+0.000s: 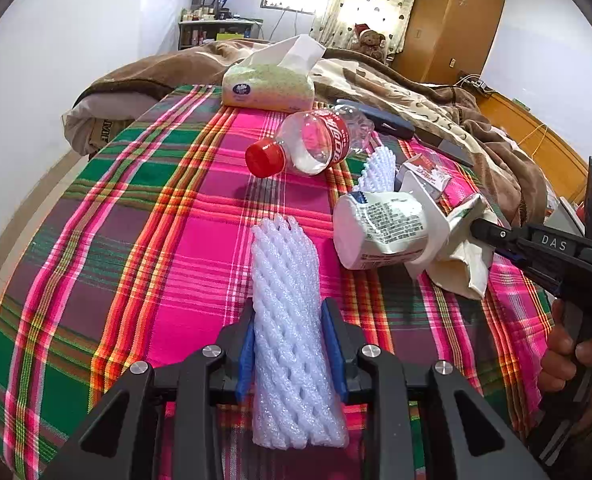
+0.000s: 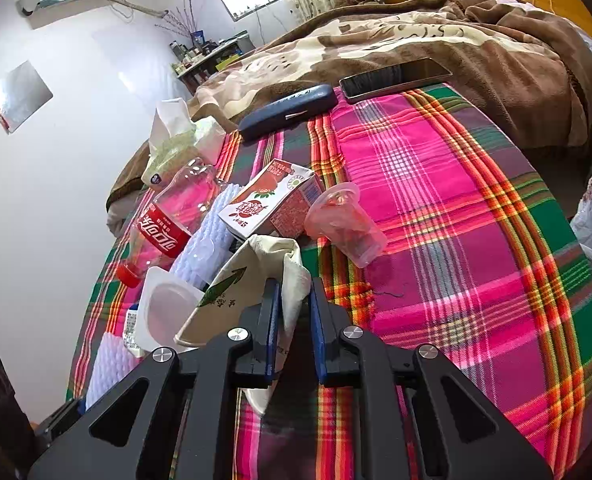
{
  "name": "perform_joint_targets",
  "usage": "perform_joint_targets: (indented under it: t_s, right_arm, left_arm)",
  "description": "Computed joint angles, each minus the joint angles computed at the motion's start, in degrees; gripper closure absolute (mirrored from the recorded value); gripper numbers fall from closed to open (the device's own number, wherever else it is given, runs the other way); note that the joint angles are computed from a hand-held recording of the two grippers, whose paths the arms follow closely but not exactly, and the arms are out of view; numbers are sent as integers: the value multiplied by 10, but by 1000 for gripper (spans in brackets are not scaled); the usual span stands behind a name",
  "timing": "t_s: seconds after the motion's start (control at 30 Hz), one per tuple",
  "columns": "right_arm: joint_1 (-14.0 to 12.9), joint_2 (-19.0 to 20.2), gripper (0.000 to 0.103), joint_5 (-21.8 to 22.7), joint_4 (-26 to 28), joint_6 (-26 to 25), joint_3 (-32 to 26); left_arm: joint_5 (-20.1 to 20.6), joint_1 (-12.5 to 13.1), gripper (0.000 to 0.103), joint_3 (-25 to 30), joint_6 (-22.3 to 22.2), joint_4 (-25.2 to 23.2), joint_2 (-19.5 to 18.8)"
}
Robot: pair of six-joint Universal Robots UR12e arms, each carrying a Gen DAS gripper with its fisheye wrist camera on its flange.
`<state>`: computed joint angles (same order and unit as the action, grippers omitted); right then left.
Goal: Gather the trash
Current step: 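Carry the foam sleeve and paper bag over the white bin with both tools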
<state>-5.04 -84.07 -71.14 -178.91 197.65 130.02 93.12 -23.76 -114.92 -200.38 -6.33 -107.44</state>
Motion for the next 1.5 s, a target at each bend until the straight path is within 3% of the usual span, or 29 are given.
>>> perform_joint_targets:
  t_s: [0.37,0.8,1.5]
  right_arm:
    - [-14,-16,91,14,-12,-9,15]
    - [-49,-50,91,35,-28,-5,39]
    - [-149,-114,91,36,-49,-13,86]
  left_arm:
    - [5,-10,72,-2,6,14,13]
    - [8,-38,72,22,28,18,13]
    - [-20,-104,72,109,84,6,-32]
